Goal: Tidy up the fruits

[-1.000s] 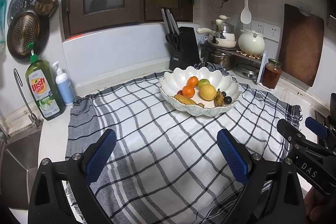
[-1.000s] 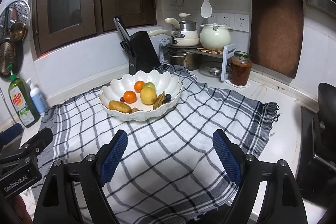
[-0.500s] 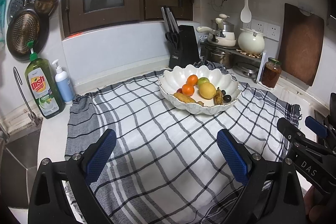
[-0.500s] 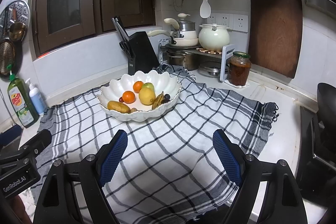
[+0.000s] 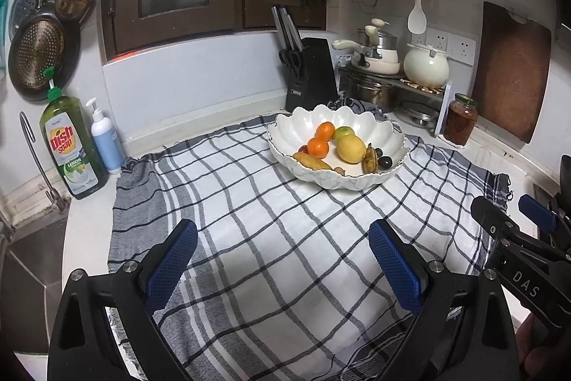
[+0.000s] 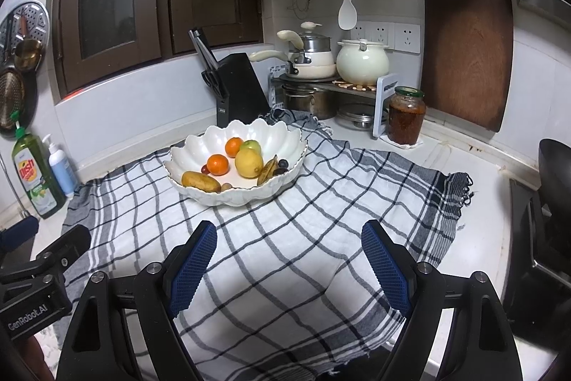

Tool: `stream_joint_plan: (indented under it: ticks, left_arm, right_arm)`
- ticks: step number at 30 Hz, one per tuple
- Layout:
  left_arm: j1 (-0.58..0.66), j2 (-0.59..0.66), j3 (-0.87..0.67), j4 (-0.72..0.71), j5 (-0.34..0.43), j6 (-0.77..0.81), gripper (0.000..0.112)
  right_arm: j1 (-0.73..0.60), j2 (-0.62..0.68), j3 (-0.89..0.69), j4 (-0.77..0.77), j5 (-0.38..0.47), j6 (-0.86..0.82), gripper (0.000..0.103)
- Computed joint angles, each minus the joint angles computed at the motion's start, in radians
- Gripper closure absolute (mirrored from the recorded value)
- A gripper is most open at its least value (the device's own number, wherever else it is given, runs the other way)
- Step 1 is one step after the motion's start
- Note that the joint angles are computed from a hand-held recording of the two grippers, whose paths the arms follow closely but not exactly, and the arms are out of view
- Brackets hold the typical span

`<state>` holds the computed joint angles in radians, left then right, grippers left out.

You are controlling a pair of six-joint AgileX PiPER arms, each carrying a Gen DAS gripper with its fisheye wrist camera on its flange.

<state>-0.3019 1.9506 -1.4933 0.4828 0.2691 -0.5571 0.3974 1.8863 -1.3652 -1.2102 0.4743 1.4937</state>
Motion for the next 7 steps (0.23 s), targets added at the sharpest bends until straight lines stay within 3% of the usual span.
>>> stream_joint_plan:
  ticks: [7]
  left_arm:
    - [0.000, 0.002, -0.004, 0.026, 0.001, -0.023, 0.014]
  right_arm:
    - [-0.001, 0.000, 0.001, -0.004, -0.003, 0.004, 0.019]
